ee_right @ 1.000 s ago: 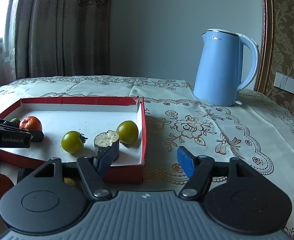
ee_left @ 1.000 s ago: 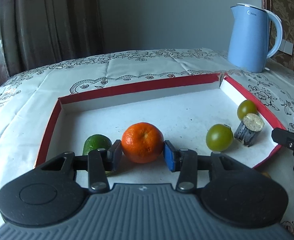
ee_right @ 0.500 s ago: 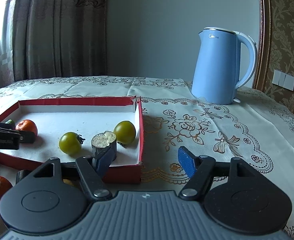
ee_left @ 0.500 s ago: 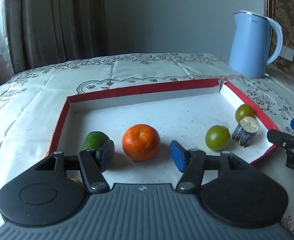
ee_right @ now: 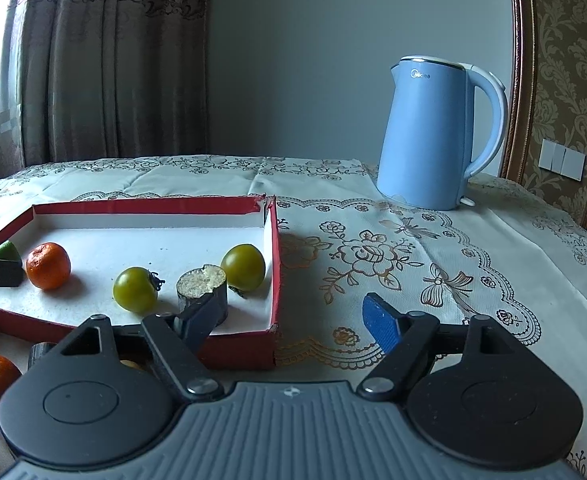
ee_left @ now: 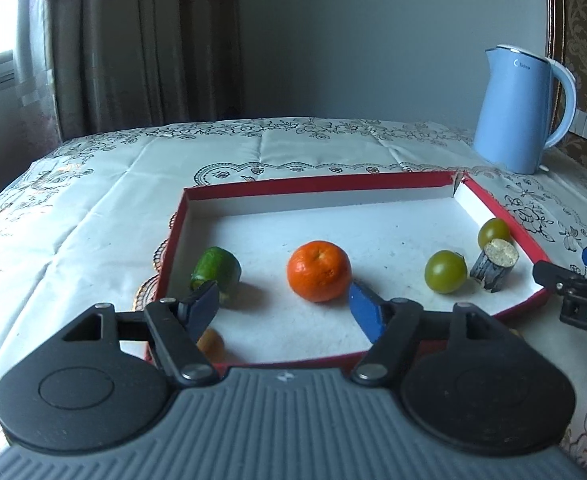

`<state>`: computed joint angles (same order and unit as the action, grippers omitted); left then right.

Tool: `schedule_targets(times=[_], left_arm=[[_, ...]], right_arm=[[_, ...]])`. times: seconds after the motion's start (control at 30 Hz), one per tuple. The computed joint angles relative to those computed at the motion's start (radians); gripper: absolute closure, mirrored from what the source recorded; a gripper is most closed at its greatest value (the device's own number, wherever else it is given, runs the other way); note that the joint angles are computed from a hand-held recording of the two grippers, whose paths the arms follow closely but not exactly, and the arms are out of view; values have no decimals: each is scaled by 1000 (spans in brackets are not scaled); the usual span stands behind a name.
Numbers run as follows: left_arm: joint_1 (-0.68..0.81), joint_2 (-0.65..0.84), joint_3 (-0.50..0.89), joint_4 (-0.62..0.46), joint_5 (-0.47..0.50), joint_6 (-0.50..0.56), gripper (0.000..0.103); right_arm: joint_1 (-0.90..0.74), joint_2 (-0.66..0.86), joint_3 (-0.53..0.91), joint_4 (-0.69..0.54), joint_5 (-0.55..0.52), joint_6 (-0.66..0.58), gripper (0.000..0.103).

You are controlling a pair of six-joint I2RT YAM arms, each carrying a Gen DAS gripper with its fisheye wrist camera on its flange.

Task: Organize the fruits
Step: 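Withdraw the open left tool from the tray, then move the right tool to a second brown kiwi and close on it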

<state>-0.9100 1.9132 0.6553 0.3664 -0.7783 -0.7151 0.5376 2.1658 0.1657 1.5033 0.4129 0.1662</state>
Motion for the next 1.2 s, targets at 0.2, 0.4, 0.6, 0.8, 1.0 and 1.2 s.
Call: schedule_targets(times=[0.2, 0.4, 0.6, 0.8, 1.0, 1.2], left_arm=[[-76, -58, -63, -35, -58, -83, 30], [-190, -85, -137, -91, -111, -255, 28], [-266, -71, -174, -112, -120, -370, 27], [-270, -1, -153, -123, -96, -391, 24], [-260, 50, -153, -61, -98, -365, 10], [-255, 66, -132, -84, -108, -358, 3]], right_arm=[[-4, 1, -1, 2, 0, 3, 24], [-5, 7, -4, 13, 2, 10, 24], [-10, 13, -6, 23, -1, 12, 24], [-15, 10, -11, 26, -11, 19, 24], [-115, -29, -82, 33, -251, 91, 24], [-146, -18, -116, 26, -378, 113, 24]])
